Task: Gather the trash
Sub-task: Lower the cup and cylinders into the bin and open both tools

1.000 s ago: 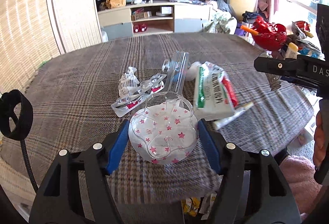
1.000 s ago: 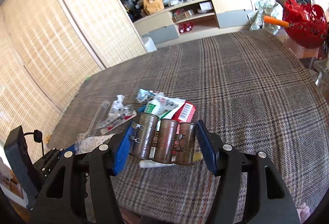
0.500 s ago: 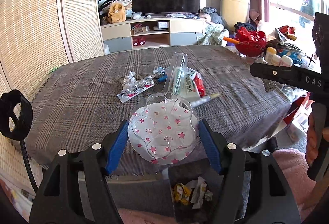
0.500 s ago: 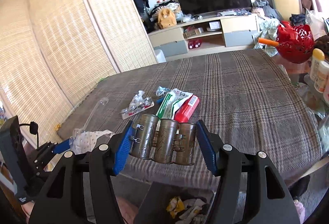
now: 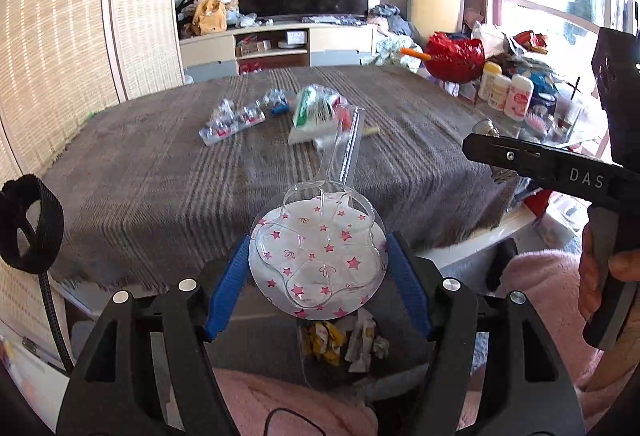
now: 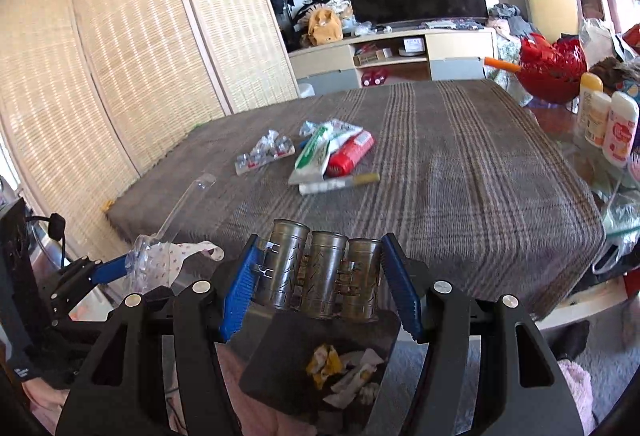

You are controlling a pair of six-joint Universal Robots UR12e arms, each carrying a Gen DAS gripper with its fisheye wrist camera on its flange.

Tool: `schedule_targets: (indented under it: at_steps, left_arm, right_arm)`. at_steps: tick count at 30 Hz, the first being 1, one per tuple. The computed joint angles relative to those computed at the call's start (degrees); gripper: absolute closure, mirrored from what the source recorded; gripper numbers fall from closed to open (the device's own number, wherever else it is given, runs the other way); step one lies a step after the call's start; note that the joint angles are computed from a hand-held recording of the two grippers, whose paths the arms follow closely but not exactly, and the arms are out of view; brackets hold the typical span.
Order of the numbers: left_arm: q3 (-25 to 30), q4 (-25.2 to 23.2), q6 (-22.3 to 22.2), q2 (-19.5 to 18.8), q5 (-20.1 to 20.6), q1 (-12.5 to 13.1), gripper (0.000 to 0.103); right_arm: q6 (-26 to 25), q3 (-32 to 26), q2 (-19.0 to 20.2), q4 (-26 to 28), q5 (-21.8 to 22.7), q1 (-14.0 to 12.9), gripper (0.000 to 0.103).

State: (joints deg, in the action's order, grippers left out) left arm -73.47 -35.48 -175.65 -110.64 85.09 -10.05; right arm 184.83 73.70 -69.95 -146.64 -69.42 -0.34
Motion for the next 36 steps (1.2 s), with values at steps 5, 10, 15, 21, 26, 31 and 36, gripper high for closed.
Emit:
schedule_targets:
  at_steps: [5, 10, 15, 21, 26, 31, 36]
  left_arm:
    - [-3.0, -0.9, 0.0, 0.8, 0.3, -0.2, 0.037]
    - [-4.4, -2.8, -0.7, 0.6, -0.5, -0.2, 0.037]
    - [-4.8, -5.2, -1.1, -0.1, -1.0, -0.3, 0.037]
    - [-4.5, -8.1, -1.6, -1.5, -1.5, -0.3, 0.037]
    - [-4.0, -9.4, -1.8, -2.4, -2.0, -0.1, 0.037]
    - [-3.1, -11.2, -1.1, -3.4, -3.1, 0.1, 0.037]
    - [-2.1, -13.1, -0.1, -4.4, -4.0, 0.0, 0.037]
  right_arm:
    - [0.0, 3.3, -1.0, 0.1, -1.8, 0.1, 0.041]
    - [-0.5, 5.4, -1.5, 1.9, -2.4, 0.2, 0.041]
    - [-0.6, 6.0, -0.9, 4.4, -2.9, 0.5, 0.041]
    - [-1.0, 5.6, 0.1, 7.2, -3.3, 1.0, 0.041]
    - [-1.1, 4.8, 1.0, 8.9, -3.1, 1.3, 0.041]
    - [-0.8, 3.8, 1.9, 10.5, -2.6, 1.4, 0.041]
    - [-0.7, 3.0, 2.7, 12.0, -2.1, 1.3, 0.041]
